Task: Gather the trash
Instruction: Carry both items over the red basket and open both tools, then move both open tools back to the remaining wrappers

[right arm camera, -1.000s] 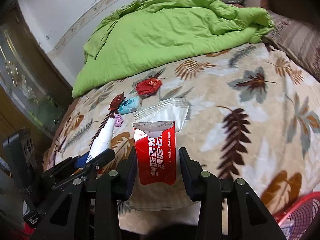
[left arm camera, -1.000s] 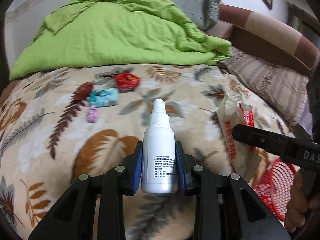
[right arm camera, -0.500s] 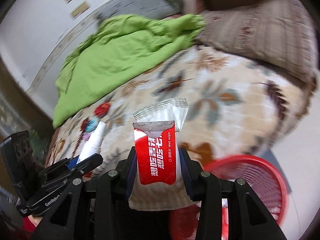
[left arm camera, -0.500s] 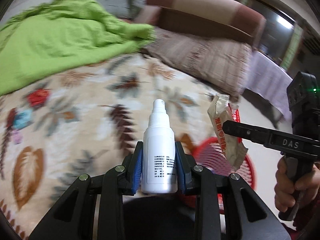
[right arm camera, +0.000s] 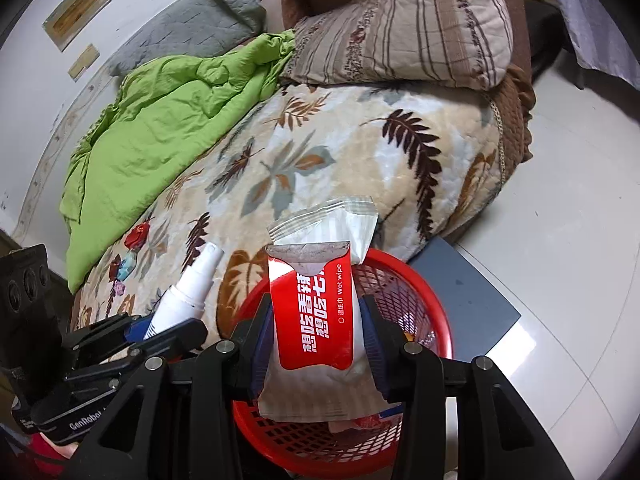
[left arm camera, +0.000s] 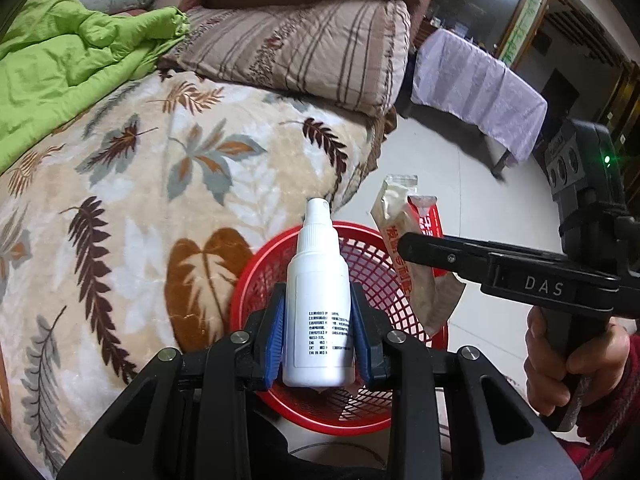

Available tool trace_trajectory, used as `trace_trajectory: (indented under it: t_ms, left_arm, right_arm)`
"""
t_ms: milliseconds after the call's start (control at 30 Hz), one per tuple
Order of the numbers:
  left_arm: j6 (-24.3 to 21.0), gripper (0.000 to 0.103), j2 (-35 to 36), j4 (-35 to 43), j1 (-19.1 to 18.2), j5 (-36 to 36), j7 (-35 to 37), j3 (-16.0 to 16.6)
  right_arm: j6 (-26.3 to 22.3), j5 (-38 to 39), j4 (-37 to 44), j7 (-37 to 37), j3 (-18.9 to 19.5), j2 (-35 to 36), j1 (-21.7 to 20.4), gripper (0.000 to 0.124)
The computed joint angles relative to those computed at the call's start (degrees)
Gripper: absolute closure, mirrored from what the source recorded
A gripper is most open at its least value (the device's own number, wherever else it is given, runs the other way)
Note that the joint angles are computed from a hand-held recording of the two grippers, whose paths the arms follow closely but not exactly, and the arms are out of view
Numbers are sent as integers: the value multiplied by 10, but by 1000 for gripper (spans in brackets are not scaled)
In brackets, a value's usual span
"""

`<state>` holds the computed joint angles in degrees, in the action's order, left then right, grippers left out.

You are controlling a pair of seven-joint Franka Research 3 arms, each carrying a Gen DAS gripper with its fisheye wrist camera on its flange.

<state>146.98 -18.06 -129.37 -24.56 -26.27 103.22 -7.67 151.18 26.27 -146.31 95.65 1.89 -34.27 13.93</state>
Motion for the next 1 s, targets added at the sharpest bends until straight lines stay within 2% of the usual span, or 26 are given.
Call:
trace_trajectory:
  t_ms: [67,200,233,400,533,733,1000]
  left_arm:
    - [-4,73,4,3,4,13,-10,-6]
    - [4,49,-3,-4,3,27,-13,-11]
    - [8,44,-4,-5,2,30,-14,-11]
    - [20,44,-22,-16,3,40,-24,-2]
    - [34,44,-47,-34,17,63,-53,5]
    - [55,44,-98,-68,61,124,-119,22]
    - [57,44,-159,-107,137,209,-212,47]
  right_arm:
    - [-5,0,-1,-5,-3,0,2,77]
    - [-18,-5,2,4,2,5,-5,59]
    - [-17,-8,-1,6,3,3,-7,59]
    - [-7,-8,5,4,3,1,-3,59]
    - [6,-11,28,-5,7,21,7,59]
    - [20,17,94,-48,5,85,52,59]
    - [20,56,205,-120,27,193,103,59]
